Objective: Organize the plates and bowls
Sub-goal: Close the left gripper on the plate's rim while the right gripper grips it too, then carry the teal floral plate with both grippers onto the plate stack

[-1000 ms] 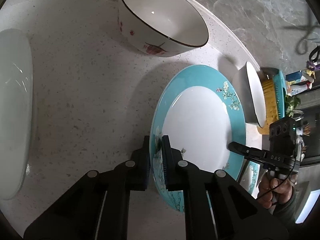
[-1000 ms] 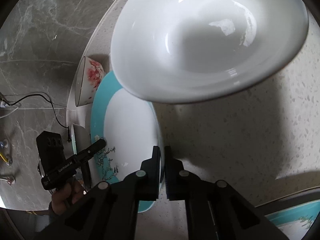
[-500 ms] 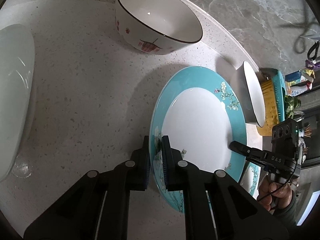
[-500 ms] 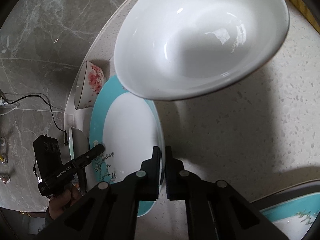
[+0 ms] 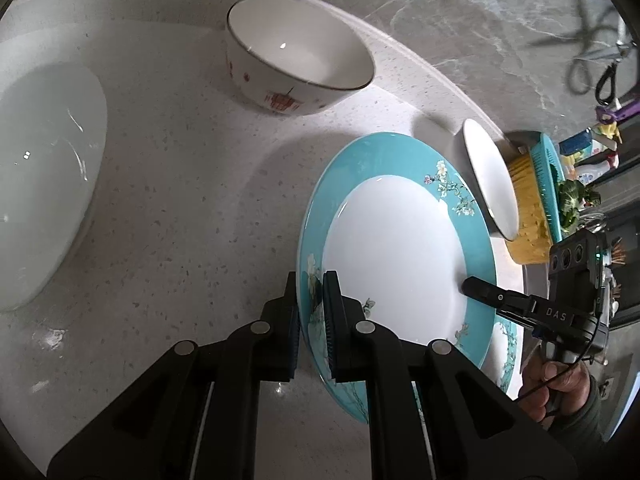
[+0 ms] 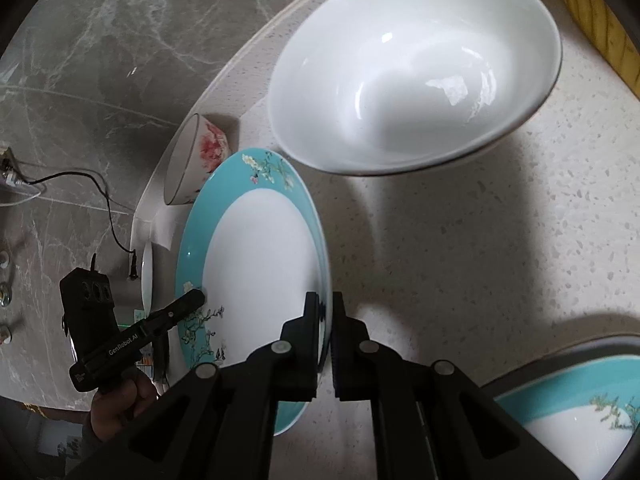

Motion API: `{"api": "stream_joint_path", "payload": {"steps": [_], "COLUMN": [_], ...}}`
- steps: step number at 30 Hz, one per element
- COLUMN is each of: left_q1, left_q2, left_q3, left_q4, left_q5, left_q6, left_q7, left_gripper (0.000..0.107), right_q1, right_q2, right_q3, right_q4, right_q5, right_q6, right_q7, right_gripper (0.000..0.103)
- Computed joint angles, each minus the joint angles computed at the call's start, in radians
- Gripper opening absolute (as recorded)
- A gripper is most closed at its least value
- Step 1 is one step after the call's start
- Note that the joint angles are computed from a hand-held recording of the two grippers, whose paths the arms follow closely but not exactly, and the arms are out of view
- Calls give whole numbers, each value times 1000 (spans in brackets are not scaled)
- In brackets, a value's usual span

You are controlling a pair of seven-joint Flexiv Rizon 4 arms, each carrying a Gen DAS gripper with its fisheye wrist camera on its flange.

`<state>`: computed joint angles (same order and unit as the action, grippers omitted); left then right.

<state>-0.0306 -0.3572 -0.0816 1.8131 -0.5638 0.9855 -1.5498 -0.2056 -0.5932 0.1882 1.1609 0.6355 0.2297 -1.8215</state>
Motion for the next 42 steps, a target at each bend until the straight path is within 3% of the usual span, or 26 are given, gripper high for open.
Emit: {"api": "stream_joint_path", "payload": {"steps": [9,17,27,42], "left_q1": [-26,-91,-172,-238], "left_q2": [99,141,89,-4], "left_q3": [-11,-25,-68,-86], "left_q4": [47,34,-4,-69], "left_q5": [-34,-40,-44,42], "left_q6": [1,-38,-79,-72], "left_q7": [45,66,71,4], "left_gripper": [8,8,8,9], "right_q1": [-49,-101,-156,-223], "right_q2": [97,215,290,265], "right_q3": [-9,-68,-153,-190], "right_q4": [63,168,283,299], "right_q5": [58,99,118,132], "right_q6": [5,5,5,-31], "right_q7": [-46,-70,-57,-86], "right_gripper": [7,7,8,8]}}
